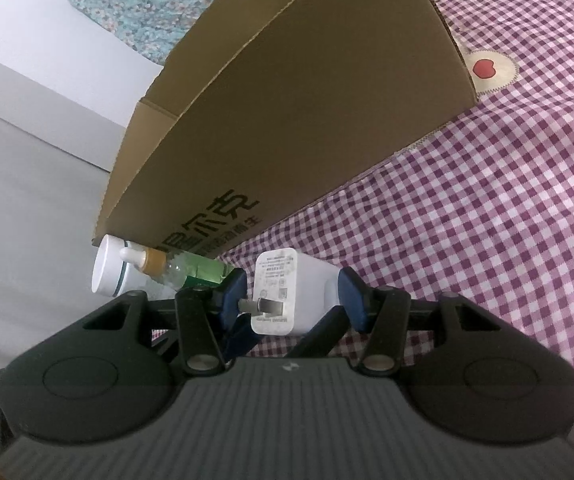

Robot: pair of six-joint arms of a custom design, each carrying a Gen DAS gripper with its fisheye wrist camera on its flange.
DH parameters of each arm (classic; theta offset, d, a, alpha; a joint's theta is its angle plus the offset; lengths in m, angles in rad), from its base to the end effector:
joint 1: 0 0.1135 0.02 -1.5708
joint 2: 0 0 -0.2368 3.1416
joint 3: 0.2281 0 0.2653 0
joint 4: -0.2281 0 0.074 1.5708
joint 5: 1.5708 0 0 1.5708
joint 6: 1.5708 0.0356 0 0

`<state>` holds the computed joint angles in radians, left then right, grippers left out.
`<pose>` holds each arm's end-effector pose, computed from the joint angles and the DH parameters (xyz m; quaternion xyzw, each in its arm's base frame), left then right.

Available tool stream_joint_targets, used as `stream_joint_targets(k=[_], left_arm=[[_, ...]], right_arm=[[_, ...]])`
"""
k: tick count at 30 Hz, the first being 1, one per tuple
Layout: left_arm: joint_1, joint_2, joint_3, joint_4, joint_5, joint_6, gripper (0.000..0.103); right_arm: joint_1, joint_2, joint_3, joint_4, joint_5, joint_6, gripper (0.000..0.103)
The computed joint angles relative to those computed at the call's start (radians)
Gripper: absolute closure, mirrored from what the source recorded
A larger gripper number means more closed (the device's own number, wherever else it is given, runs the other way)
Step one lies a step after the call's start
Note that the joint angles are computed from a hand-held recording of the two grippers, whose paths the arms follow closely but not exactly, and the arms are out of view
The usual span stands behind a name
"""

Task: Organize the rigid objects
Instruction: 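Close the right tool around the white charger plug and lift it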

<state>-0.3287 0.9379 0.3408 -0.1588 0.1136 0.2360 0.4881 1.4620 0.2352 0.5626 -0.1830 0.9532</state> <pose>0.1946 -0.0706 0.1337 0.2770 0.8741 -0.0704 0.3928 0.1946 0.1106 0.0587 0.1674 0.8804 0.3495 0.2735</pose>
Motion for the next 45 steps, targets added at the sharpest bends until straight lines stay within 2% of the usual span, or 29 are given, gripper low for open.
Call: stream_joint_targets(k=[17,33,45], left_arm=[[-0.030,-0.003,-0.027,0.040,-0.032,-0.035,0.070],[-0.082,-0.061,-0.061,0.055,-0.084,-0.057,0.072],[-0.124,-0.044,-0.057,0.039,-0.136,-0.082,0.072]], right_arm=[[0.006,-0.006,-0.012,0.015,0.005,0.000,0.052],[0.027,-0.072,-0.036,-0.012,0.035,-0.009,0.052],[0.023,-0.024,-0.049,0.050,0.025,-0.001,0.053]])
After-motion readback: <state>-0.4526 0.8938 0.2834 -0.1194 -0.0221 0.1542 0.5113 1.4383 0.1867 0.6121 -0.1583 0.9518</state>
